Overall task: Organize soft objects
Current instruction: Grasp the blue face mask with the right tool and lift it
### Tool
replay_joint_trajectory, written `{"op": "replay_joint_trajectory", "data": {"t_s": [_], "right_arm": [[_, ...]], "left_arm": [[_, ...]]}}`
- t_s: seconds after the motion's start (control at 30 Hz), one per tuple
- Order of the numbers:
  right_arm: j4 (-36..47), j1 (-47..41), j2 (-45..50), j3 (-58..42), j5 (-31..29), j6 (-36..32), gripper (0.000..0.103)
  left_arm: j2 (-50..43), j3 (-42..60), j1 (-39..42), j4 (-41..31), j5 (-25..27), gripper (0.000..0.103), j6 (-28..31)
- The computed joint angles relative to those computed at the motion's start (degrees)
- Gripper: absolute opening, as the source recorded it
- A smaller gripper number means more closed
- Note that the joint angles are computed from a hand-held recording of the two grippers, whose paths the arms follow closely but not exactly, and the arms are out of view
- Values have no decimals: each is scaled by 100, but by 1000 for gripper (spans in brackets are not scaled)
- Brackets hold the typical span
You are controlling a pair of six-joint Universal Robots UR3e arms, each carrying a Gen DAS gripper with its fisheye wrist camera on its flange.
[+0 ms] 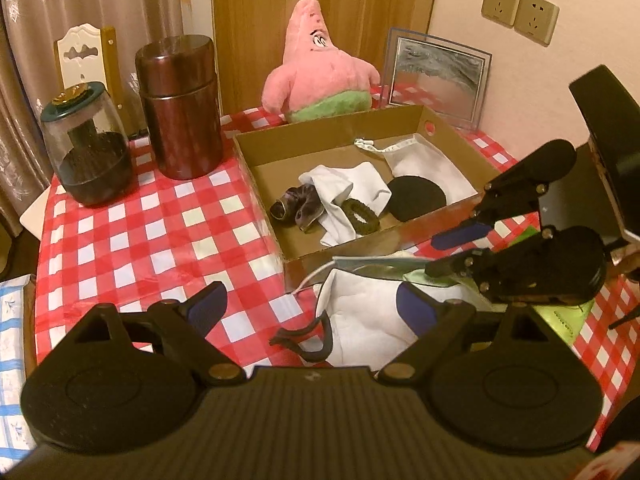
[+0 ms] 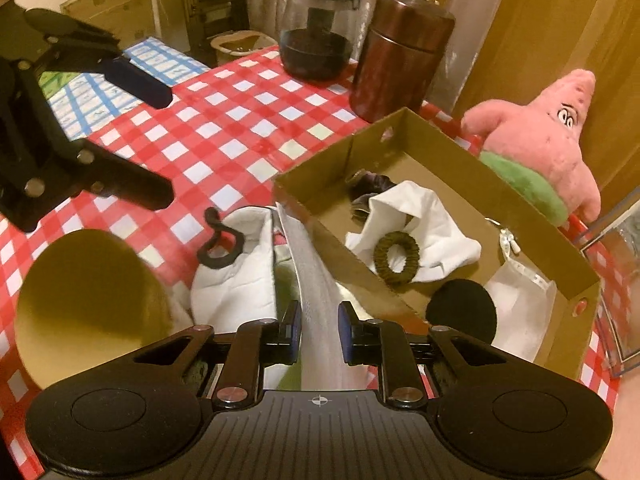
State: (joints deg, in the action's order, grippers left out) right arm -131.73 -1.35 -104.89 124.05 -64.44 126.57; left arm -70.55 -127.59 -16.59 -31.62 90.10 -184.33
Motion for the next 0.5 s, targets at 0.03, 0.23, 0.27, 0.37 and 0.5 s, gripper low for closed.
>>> {"op": "replay_joint_trajectory", "data": {"t_s": [0.03, 0.23, 0.27, 0.37, 0.5], "right_arm": [[-55, 19, 48, -9, -30, 20, 20], [-312, 171, 461, -155, -268, 168, 16], [-335, 179, 511, -169, -276, 193, 14], [-407, 199, 609, -188, -309, 258, 9], [-373, 146, 563, -165, -295, 306, 1]], "left_arm": [[-34, 1, 7, 26, -12, 90, 11], [-227, 47, 33, 157, -63, 90, 71], [-264, 66, 37, 170, -61, 90, 79], [-369, 125, 32, 186, -63, 90, 106], [-481, 195, -1, 200, -71, 90, 132]]}}
